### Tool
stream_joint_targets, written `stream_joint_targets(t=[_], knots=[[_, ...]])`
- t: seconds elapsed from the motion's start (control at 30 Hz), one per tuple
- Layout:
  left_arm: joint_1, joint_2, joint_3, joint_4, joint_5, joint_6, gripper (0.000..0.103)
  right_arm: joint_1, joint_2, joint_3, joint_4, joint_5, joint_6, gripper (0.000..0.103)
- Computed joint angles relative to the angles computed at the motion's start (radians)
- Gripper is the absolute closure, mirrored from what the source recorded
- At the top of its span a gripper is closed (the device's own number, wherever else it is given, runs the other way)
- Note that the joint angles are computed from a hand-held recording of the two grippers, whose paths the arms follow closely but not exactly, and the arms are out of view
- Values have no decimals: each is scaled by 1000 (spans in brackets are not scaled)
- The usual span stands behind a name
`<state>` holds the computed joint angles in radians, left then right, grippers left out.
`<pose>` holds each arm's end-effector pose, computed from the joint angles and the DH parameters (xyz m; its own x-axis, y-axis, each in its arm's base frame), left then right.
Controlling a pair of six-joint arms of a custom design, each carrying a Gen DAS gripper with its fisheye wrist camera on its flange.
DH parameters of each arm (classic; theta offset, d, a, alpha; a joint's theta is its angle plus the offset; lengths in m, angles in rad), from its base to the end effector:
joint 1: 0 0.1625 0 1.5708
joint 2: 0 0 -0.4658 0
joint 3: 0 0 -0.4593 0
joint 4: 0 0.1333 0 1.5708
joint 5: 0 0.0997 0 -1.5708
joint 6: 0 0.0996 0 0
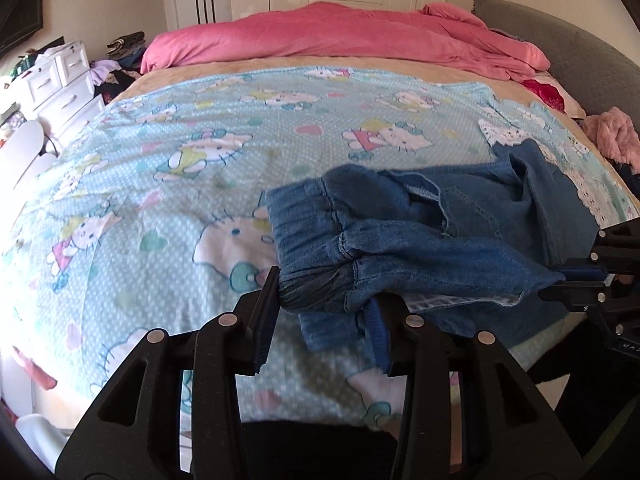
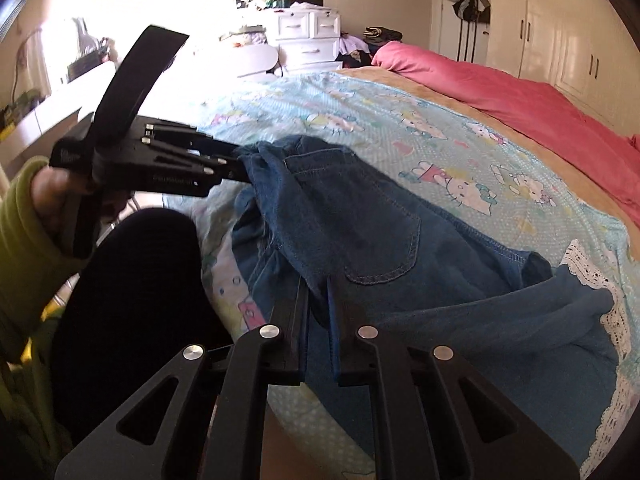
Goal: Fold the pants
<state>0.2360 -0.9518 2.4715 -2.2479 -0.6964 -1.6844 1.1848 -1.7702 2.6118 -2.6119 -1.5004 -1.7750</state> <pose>-0.2547 -0.2769 -0.0338 -0.6890 -0.2405 -0.6837 0.3308 0.7350 -0.5919 0.0053 -0.3596 0.1989 -0.1729 -0.9627 0.2080 -0.9849 0.1710 -0.0273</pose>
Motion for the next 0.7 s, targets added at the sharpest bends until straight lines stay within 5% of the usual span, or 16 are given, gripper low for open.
stream_joint_targets(t=[0.2,0.43,0.63,0.7], knots=[[-36,0,25,-9,-69,-51,65,-8,13,18,-30,-30,-28,95],[-115,-52,-14,199,-64,-193,65,-11,30,21,-32,-64,-38,95],[-12,38,-50,-59,-12,52,65,-6,48,5,-7,-116,0,87],[28,74,-78,-34,-32,71,65,-6,19,-12,57,-117,20,85]])
